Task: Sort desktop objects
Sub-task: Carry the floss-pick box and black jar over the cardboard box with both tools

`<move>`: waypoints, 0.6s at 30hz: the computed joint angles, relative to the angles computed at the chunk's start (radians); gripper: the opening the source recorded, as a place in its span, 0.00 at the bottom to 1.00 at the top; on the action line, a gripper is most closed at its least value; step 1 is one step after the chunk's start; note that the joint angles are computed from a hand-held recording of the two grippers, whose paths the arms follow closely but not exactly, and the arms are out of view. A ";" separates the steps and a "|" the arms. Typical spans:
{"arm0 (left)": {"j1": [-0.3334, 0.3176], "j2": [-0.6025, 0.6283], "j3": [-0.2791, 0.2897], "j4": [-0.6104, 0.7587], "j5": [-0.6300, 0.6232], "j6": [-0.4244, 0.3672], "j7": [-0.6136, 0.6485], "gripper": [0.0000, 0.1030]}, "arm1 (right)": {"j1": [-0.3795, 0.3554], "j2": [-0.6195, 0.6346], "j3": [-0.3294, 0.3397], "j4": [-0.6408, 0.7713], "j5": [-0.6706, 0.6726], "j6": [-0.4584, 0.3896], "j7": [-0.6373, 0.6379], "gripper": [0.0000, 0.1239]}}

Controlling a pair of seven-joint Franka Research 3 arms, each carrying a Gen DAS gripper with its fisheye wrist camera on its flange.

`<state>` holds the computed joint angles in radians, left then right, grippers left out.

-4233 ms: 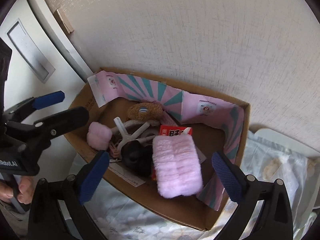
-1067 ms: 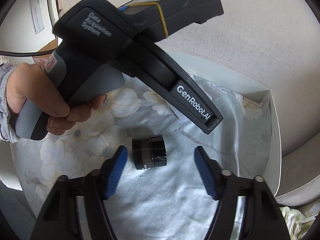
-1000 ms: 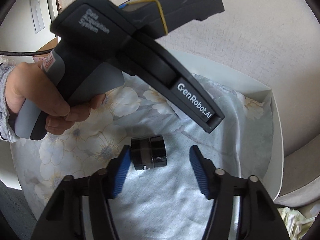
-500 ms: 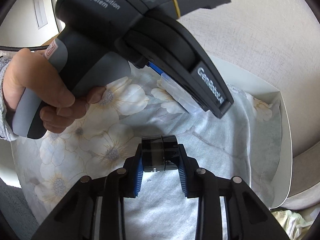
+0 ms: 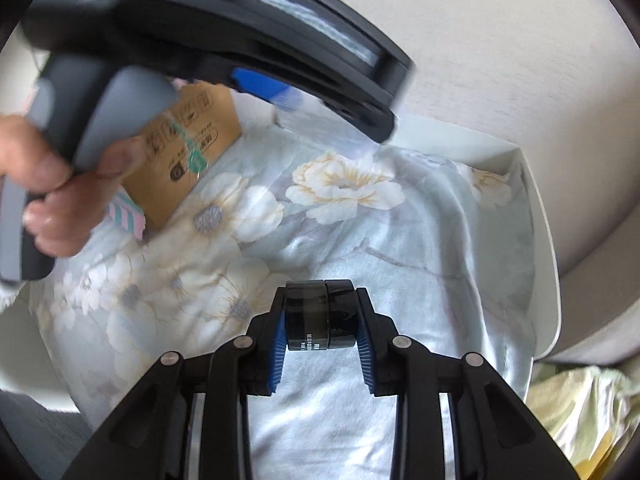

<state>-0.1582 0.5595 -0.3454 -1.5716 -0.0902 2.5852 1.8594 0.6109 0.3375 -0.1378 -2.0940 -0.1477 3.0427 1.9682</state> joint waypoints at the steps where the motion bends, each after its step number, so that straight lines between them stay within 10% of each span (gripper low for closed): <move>1: 0.015 0.010 -0.004 0.022 -0.005 -0.001 0.017 0.76 | -0.015 -0.005 0.007 -0.002 0.010 0.000 -0.008 0.23; 6: 0.082 -0.107 -0.031 -0.058 -0.086 0.004 0.081 0.76 | 0.084 -0.032 -0.090 0.029 -0.108 -0.059 0.136 0.23; 18: 0.162 -0.326 0.067 -0.244 -0.209 0.069 0.172 0.76 | 0.053 0.088 -0.003 0.343 -0.200 -0.162 0.248 0.23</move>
<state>0.0034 0.2336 -0.2786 -1.8161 -0.2988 2.6541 2.0312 0.6635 0.4255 -0.1407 -1.7508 -0.3476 2.8806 2.2166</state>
